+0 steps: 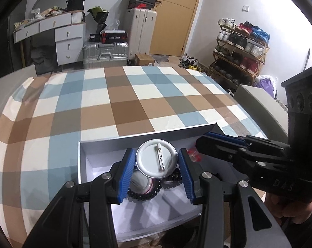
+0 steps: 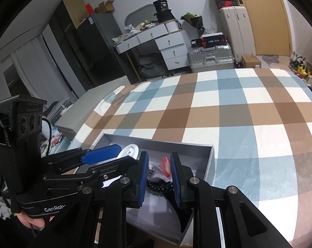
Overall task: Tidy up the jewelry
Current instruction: 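Lower badge into grey box and open left tool while right tool releases ring there, then lift both tools out of the box back toward the remaining items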
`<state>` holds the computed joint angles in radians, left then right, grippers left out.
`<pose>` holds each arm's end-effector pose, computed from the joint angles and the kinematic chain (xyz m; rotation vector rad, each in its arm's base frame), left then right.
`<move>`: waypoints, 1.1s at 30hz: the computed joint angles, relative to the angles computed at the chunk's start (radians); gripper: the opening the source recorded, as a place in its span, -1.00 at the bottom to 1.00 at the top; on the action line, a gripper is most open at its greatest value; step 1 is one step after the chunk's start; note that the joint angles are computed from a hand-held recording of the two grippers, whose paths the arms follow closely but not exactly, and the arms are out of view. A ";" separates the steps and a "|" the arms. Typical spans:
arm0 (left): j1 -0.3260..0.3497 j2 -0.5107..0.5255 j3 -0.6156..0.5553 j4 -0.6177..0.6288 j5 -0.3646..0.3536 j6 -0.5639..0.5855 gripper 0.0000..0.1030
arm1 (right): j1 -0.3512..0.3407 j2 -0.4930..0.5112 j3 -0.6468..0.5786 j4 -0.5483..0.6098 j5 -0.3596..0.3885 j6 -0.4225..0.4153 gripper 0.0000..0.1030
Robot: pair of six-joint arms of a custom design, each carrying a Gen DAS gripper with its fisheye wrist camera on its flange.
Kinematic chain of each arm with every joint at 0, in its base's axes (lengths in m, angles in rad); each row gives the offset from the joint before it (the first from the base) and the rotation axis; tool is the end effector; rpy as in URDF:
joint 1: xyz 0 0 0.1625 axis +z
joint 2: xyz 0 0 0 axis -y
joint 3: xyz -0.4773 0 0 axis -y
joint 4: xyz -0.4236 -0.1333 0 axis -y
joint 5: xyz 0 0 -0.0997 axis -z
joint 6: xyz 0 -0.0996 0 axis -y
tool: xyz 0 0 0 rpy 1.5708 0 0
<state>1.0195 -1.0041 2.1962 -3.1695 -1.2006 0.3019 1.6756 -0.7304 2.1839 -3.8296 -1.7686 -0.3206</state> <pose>-0.1392 -0.5497 0.1257 1.0448 2.5561 -0.6287 0.1701 -0.5297 0.0645 0.4511 -2.6204 1.0965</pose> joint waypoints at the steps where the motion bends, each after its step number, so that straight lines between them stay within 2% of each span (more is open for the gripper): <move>1: -0.003 0.000 0.000 0.002 0.006 0.004 -0.12 | 0.001 0.001 0.002 -0.010 -0.003 0.000 -0.45; 3: -0.002 -0.006 0.004 0.001 -0.004 0.009 0.12 | 0.002 0.000 0.014 -0.047 -0.004 0.000 -0.31; 4: -0.002 -0.009 0.009 -0.010 -0.011 0.013 0.18 | 0.002 -0.001 0.019 -0.061 -0.004 0.004 -0.25; 6: -0.004 -0.014 0.016 -0.025 -0.007 0.019 0.20 | 0.001 -0.008 0.035 -0.088 0.000 0.011 -0.22; 12: -0.013 -0.039 0.043 -0.057 0.020 -0.008 0.21 | 0.008 -0.023 0.085 -0.167 0.002 0.019 0.16; 15: -0.023 -0.050 0.058 -0.066 0.041 -0.022 0.23 | 0.017 -0.028 0.110 -0.210 0.001 0.015 0.28; 21: -0.043 -0.083 0.110 -0.112 0.059 -0.059 0.39 | 0.037 -0.030 0.146 -0.259 -0.001 0.007 0.35; 24: -0.054 -0.092 0.127 -0.131 0.079 -0.055 0.40 | 0.050 -0.031 0.161 -0.277 -0.004 0.003 0.37; 26: -0.061 -0.098 0.138 -0.141 0.089 -0.055 0.43 | 0.058 -0.031 0.171 -0.291 -0.009 0.001 0.46; 28: -0.074 -0.104 0.154 -0.151 0.116 -0.058 0.59 | 0.069 -0.026 0.183 -0.323 -0.013 -0.004 0.57; 33: -0.091 -0.112 0.186 -0.202 0.142 -0.040 0.61 | 0.094 -0.018 0.208 -0.367 -0.020 -0.019 0.65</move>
